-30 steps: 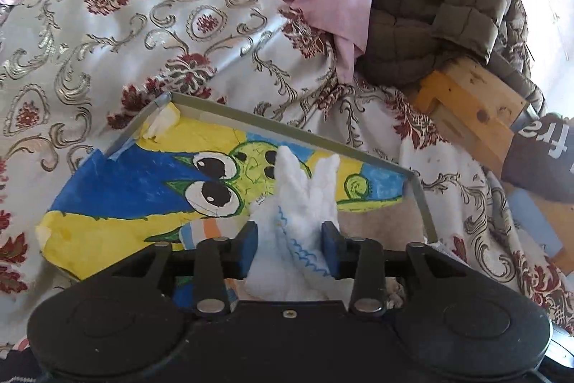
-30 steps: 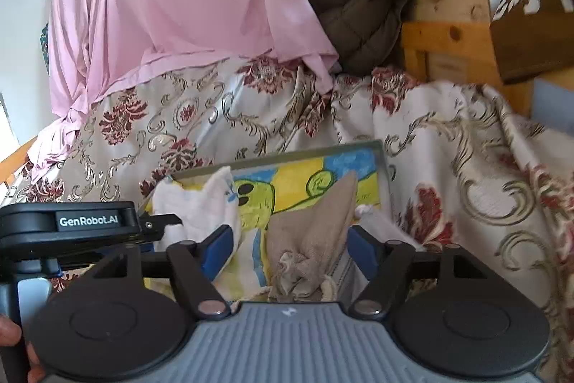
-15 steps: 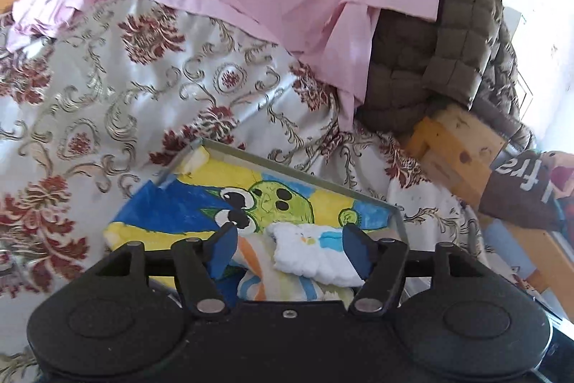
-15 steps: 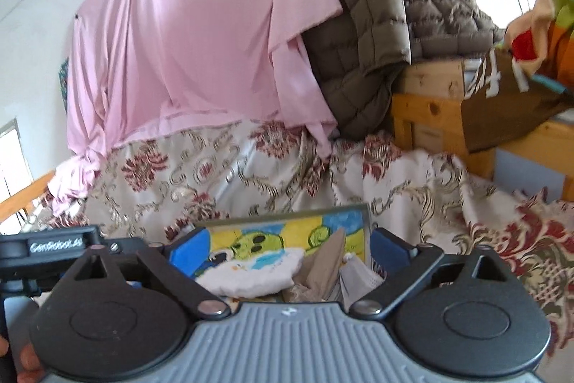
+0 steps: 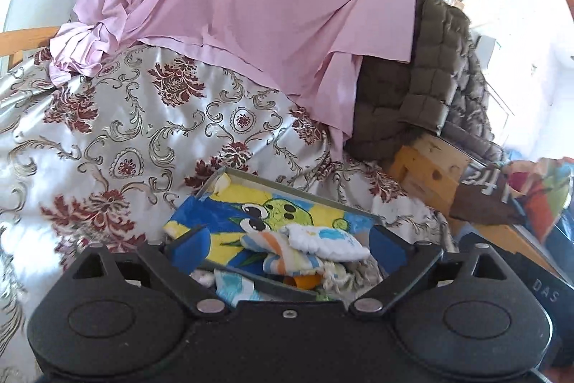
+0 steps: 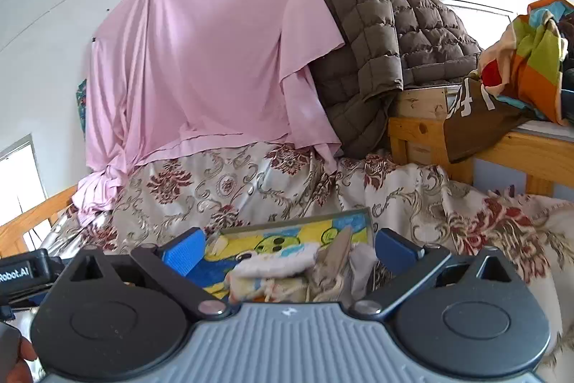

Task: Organize soft objects
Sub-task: 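Move both open tools back from the tray over the pile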

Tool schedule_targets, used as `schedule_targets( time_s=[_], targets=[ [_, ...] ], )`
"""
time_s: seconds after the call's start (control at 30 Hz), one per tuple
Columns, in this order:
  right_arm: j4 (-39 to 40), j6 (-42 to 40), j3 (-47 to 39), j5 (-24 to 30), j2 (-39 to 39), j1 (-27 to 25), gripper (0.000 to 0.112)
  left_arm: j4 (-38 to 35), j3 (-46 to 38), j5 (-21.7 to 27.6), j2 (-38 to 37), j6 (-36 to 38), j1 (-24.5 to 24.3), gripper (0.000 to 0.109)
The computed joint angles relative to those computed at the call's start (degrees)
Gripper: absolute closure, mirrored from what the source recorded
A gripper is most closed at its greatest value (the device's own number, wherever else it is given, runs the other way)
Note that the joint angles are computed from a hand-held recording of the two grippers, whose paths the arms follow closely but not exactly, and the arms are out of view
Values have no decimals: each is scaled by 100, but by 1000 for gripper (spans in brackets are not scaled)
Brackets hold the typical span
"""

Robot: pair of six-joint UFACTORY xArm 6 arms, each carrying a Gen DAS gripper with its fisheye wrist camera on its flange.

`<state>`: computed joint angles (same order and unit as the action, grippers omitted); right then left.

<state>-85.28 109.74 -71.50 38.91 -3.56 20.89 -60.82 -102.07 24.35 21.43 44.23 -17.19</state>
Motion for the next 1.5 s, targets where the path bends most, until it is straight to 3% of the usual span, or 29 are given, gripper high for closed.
schedule_targets(
  time_s=[0.27,0.5,0.73,0.97,1.1,1.3,1.5],
  targets=[
    [231,90,564,830,-303,786,10,-1596,1599,11,-1219,1879,228,6],
    [666,-165,686,1408,-340,1308,10,-1818,2288,67,-1672,2311,492,6],
    [1155,-362,644,1770,-246,1725,10,-2015,2843,-173,-1970,3189,693,6],
    [1523,-347,519,1986,-115,2088,10,-1159,3209,306,-2115,2921,1016,6],
    [1914,-452,422,1965,8,2189,10,-778,3126,735,-2072,3204,1238,6],
    [2364,-610,293,1774,178,2268,10,-167,2908,1324,-1932,3139,1543,6],
    [2570,-1034,98,1367,453,2169,10,-136,2858,1572,-1827,3311,1760,6]
  ],
)
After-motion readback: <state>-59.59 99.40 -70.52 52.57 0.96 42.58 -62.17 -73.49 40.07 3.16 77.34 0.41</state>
